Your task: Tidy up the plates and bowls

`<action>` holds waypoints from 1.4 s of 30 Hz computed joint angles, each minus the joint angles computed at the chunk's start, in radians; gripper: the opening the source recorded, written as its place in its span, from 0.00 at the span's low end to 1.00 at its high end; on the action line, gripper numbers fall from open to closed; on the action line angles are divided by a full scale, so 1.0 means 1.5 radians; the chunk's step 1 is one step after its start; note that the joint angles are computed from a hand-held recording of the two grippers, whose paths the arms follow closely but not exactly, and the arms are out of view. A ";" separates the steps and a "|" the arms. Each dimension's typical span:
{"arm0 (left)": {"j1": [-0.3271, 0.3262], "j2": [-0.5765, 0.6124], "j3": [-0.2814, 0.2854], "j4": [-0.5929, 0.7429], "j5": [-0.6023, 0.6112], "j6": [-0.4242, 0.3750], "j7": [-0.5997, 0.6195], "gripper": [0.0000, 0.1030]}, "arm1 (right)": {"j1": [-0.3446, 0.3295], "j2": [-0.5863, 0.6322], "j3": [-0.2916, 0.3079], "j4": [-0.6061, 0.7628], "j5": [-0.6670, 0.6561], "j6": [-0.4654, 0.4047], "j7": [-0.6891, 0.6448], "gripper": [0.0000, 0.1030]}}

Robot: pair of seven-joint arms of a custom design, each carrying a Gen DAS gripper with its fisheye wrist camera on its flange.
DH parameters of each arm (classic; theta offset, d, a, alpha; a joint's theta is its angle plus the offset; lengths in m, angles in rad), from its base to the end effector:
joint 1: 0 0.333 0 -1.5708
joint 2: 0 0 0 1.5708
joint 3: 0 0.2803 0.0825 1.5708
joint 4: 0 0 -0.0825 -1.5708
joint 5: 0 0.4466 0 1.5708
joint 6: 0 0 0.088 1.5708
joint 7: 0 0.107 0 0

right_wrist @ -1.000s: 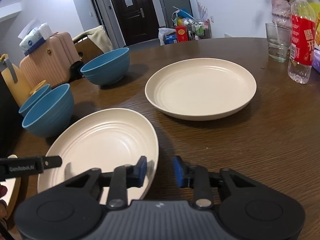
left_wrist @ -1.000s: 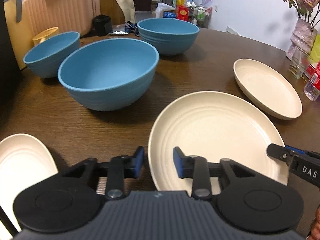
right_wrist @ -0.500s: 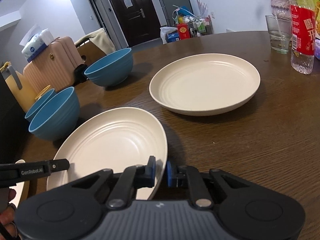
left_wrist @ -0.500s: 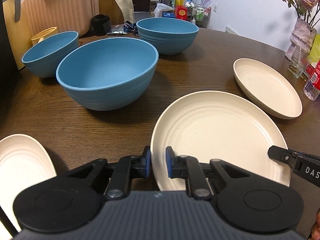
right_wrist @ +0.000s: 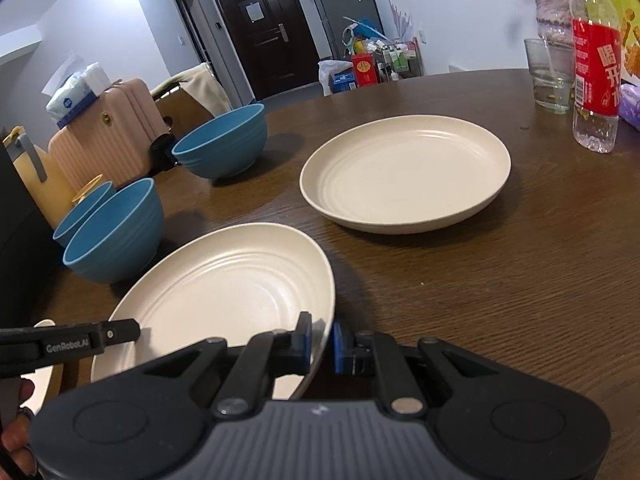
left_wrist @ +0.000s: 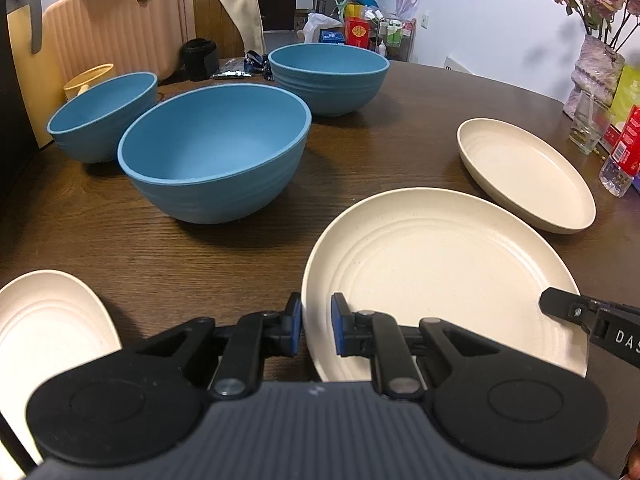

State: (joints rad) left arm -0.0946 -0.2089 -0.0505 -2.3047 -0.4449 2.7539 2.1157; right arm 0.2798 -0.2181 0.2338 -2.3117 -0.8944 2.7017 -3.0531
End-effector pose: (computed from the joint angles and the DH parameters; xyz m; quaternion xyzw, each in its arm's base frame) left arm 0.5798 -0.0673 0.4376 -0.5432 0.7652 -0.2912 0.1861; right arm 0.4877 0.3071 0.4197 -0.4963 0.7669 -0.2233 0.3401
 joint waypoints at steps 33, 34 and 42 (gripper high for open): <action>-0.023 -0.247 0.097 -0.183 -0.028 0.008 0.066 0.15 | 0.048 -0.093 0.088 -0.016 -0.010 -0.093 0.050 0.10; -0.022 -0.254 0.101 -0.189 -0.026 0.008 0.067 0.15 | 0.051 -0.091 0.089 -0.013 -0.011 -0.095 0.050 0.10; -0.001 -0.302 0.129 -0.224 -0.015 0.001 0.069 0.15 | 0.081 -0.061 0.094 0.026 -0.017 -0.113 0.041 0.10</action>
State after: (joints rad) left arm -0.0959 -0.6617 0.1432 -2.6405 -0.4678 2.7555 2.2191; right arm 0.4012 -0.3099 0.3754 -2.2720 -0.9204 2.5317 -2.9918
